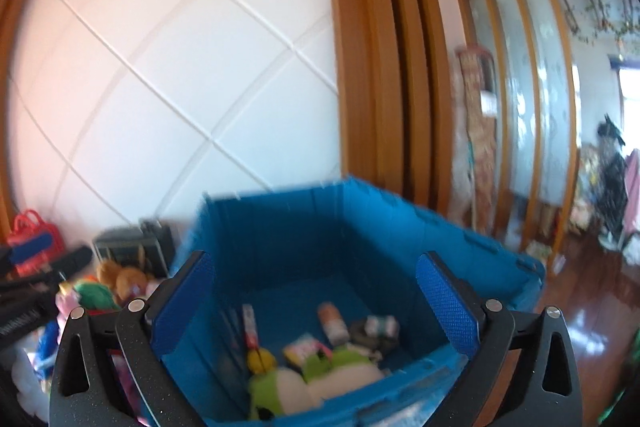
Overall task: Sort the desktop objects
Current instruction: 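Withdraw both open tools from the crate back over the heap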
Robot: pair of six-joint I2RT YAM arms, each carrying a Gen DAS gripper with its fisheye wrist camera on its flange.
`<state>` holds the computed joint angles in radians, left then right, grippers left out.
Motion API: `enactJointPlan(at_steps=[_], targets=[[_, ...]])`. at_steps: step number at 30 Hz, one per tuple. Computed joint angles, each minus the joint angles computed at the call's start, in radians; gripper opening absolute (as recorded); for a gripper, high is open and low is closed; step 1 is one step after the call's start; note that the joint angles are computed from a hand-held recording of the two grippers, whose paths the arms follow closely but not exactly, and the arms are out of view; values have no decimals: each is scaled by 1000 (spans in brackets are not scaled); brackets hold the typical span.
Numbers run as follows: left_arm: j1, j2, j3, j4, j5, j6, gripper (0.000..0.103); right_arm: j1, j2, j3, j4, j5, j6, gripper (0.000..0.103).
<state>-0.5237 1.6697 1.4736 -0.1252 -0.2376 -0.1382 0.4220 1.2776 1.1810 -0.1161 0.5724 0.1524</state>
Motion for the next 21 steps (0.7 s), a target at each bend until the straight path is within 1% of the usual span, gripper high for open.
enactJointPlan(at_steps=[1, 2, 5, 8, 11, 13, 16, 19, 21], targets=[[17, -22, -37, 18, 5, -12, 79, 30, -4, -24, 61, 9, -27, 103], [35, -46, -77, 37, 4, -22, 79, 44, 6, -20, 77, -15, -40, 103], [92, -105, -166, 40, -3, -46, 79, 76, 61, 22, 67, -100, -26, 103], [180, -165, -249, 33, 33, -72, 79, 134, 123, 51, 106, -99, -37, 103], [286, -223, -330, 36, 72, -70, 79, 189, 177, 63, 183, -99, -65, 103], [360, -260, -381, 43, 112, -64, 79, 233, 236, 109, 203, -91, -89, 103], [493, -296, -428, 30, 159, -21, 79, 283, 333, 199, 182, -74, -96, 103], [651, -299, -455, 18, 225, 34, 79, 339, 451, 316, 116, -52, -57, 103], [775, -272, -459, 14, 289, 78, 79, 380, 538, 405, 46, -10, -16, 103]])
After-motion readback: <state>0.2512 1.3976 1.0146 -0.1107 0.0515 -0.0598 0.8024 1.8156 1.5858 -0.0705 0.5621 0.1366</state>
